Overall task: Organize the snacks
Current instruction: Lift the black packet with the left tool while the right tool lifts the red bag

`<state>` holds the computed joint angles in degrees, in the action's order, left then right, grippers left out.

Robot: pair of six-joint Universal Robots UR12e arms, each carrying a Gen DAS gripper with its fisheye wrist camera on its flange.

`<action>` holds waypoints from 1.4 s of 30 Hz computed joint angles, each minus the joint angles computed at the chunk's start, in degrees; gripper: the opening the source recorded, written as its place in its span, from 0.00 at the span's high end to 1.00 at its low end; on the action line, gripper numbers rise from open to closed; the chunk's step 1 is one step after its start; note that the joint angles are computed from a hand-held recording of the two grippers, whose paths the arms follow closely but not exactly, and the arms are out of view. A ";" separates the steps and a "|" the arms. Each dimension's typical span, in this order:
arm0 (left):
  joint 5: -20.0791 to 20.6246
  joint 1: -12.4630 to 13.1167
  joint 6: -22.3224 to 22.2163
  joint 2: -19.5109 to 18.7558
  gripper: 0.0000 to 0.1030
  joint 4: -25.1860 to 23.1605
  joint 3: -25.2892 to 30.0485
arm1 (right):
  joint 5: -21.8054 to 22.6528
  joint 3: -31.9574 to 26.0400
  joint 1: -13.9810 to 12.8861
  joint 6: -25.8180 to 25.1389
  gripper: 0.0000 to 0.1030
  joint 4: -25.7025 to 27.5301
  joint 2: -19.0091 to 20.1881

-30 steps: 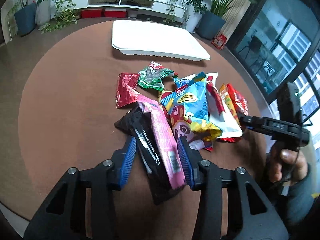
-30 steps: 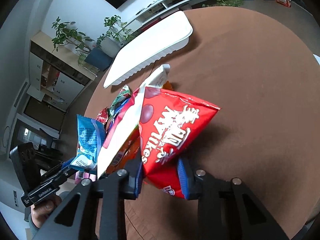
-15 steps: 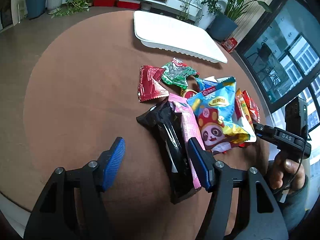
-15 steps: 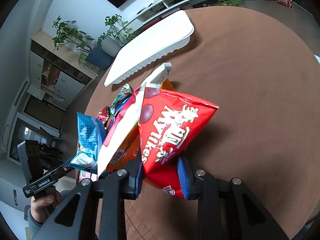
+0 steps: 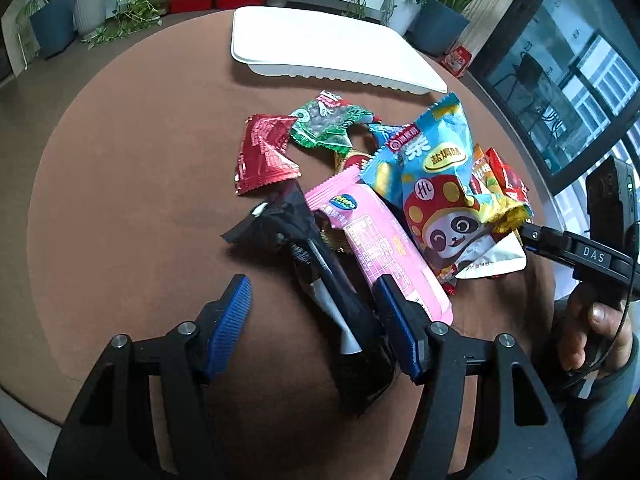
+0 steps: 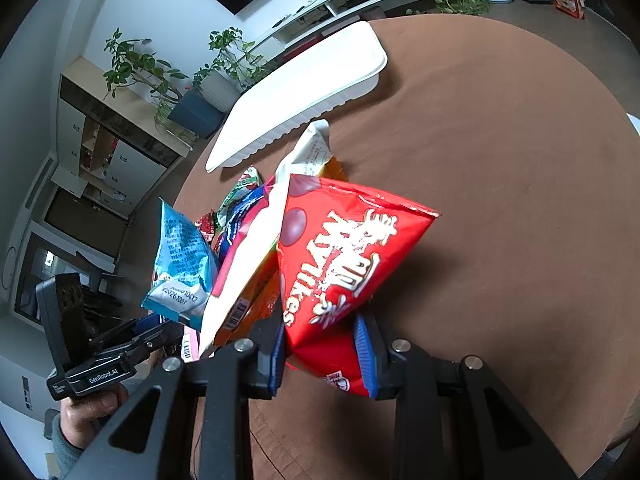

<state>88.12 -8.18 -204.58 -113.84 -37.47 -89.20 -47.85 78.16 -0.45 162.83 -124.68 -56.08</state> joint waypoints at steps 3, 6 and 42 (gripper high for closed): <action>0.52 -0.48 0.81 -0.33 0.67 0.15 0.13 | -1.56 0.55 0.41 -1.17 0.69 -1.34 -0.49; 0.74 -0.47 0.56 -0.58 0.74 0.82 0.25 | -1.94 0.65 0.47 -1.50 0.69 -1.56 -0.65; 0.38 0.70 1.46 4.54 0.88 10.23 -5.84 | 1.19 6.48 -2.26 6.40 0.75 -14.17 -3.94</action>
